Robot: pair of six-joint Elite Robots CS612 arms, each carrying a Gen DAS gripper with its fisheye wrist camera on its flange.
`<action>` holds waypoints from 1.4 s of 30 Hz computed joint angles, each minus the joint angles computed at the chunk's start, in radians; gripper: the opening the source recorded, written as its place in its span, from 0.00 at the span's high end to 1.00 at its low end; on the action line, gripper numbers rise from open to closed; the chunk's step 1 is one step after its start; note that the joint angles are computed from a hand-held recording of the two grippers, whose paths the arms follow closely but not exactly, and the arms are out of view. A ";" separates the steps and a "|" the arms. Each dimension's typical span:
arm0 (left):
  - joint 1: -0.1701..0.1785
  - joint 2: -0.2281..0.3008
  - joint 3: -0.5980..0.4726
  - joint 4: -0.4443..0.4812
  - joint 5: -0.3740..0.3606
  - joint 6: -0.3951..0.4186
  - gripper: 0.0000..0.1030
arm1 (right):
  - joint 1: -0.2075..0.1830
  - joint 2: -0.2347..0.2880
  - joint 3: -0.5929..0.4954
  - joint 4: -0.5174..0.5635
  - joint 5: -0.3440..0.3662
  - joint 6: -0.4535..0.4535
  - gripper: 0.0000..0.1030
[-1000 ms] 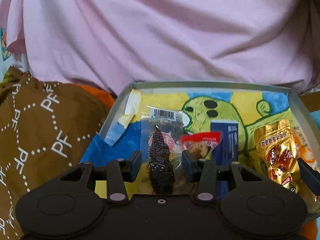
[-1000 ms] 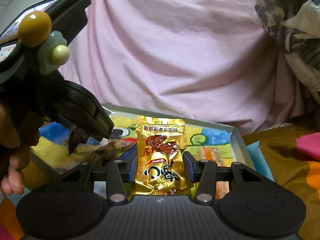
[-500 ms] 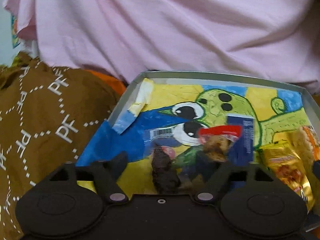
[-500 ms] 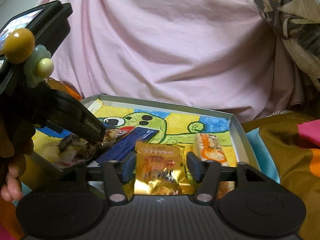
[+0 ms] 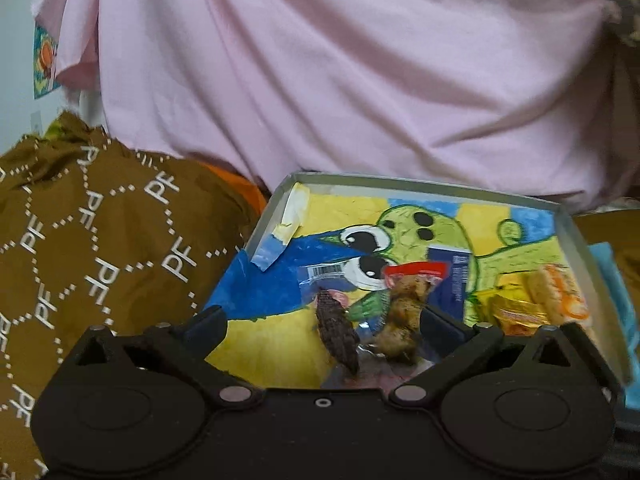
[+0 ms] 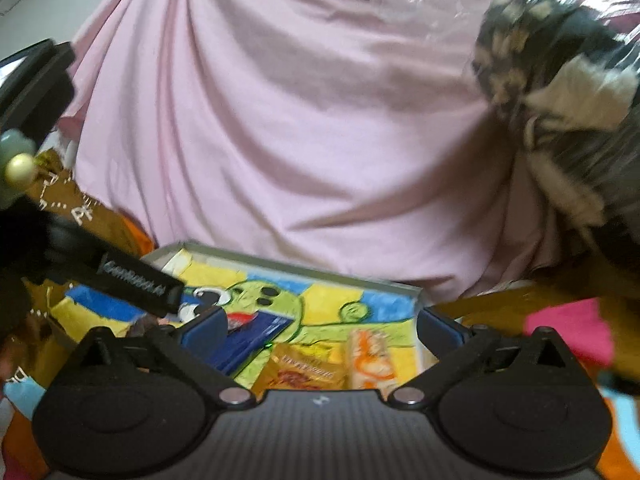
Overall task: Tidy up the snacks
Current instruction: 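Raise both tools away from the tray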
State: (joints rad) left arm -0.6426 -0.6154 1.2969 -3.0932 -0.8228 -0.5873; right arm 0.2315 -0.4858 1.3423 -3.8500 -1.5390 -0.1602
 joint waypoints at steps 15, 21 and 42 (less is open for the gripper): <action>-0.081 -0.092 0.216 -0.236 0.169 0.067 0.01 | -0.002 -0.148 0.251 -0.085 -0.039 0.038 0.00; -0.112 -0.116 0.314 -0.329 0.205 0.033 0.01 | -0.001 -0.188 0.340 -0.115 -0.029 0.029 0.00; -0.189 -0.149 0.577 -0.468 0.285 -0.198 0.01 | 0.024 -0.249 0.528 -0.152 0.014 0.007 0.00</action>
State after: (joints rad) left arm -0.8317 -0.7645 1.8741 -3.5609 -0.5381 -0.7848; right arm 0.2559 -0.7352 1.8708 -4.0018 -1.5254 -0.1529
